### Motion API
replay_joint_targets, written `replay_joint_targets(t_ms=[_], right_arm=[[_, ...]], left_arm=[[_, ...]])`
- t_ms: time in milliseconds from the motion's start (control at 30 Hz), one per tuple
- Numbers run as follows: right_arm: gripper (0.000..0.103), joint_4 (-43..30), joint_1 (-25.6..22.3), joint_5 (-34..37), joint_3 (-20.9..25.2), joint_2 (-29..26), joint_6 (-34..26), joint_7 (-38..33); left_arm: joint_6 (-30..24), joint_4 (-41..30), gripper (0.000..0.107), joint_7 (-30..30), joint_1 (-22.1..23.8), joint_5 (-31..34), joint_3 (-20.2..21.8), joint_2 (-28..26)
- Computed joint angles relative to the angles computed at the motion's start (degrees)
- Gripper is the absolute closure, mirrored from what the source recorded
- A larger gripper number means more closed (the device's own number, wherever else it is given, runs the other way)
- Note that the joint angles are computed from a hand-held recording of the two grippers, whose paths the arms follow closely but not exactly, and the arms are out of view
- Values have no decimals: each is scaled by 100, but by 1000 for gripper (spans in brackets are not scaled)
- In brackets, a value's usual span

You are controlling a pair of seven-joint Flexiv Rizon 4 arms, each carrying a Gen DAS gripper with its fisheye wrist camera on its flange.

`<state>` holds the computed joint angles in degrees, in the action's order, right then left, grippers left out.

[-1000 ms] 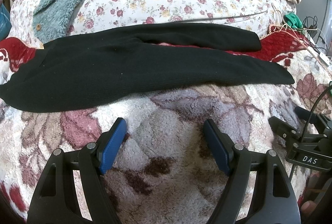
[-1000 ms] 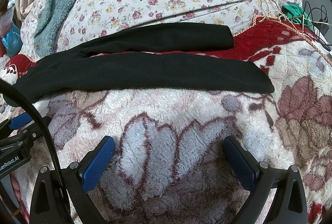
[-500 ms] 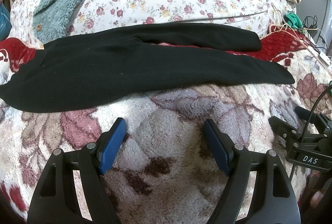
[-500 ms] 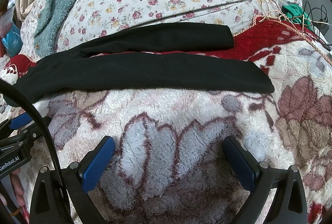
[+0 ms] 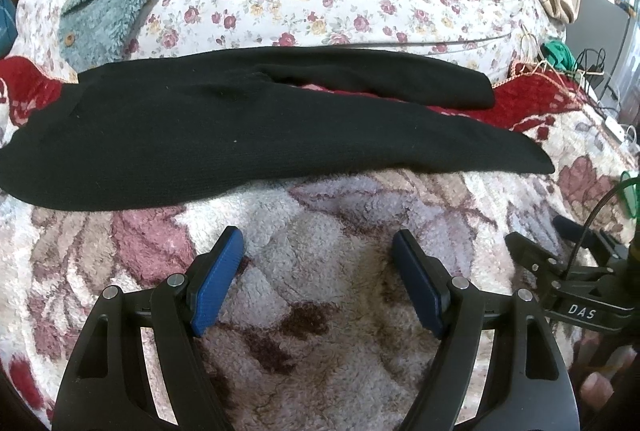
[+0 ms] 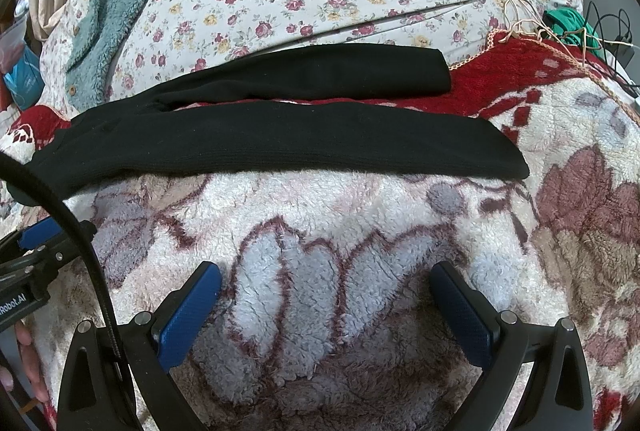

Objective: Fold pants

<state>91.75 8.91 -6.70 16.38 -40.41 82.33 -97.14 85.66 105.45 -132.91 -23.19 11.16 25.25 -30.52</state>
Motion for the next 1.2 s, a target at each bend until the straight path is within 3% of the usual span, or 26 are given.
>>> replay_joint_targets(t_ms=[167,367,467,700,1200], right_arm=[[0,0,3,7,-3,0,1,-4],[0,-3,0,10,-1,-1,1,-10],[0,2,8,10,-7,1,5,-4],[0,-2,10,6,-11,2,-2,-3],[0,-6,8,6,-8,-3,0,-3]], left_arm=[[331,231,29,196,389,-318,-431,98],[-161,-34,29,270,-108,-253,62,-32],[-260,-96,29,144,-112,-50,80,-30],[200,177,29,242,325,-87,-366,96],[828,542,29,875,410,-933,-550,84]])
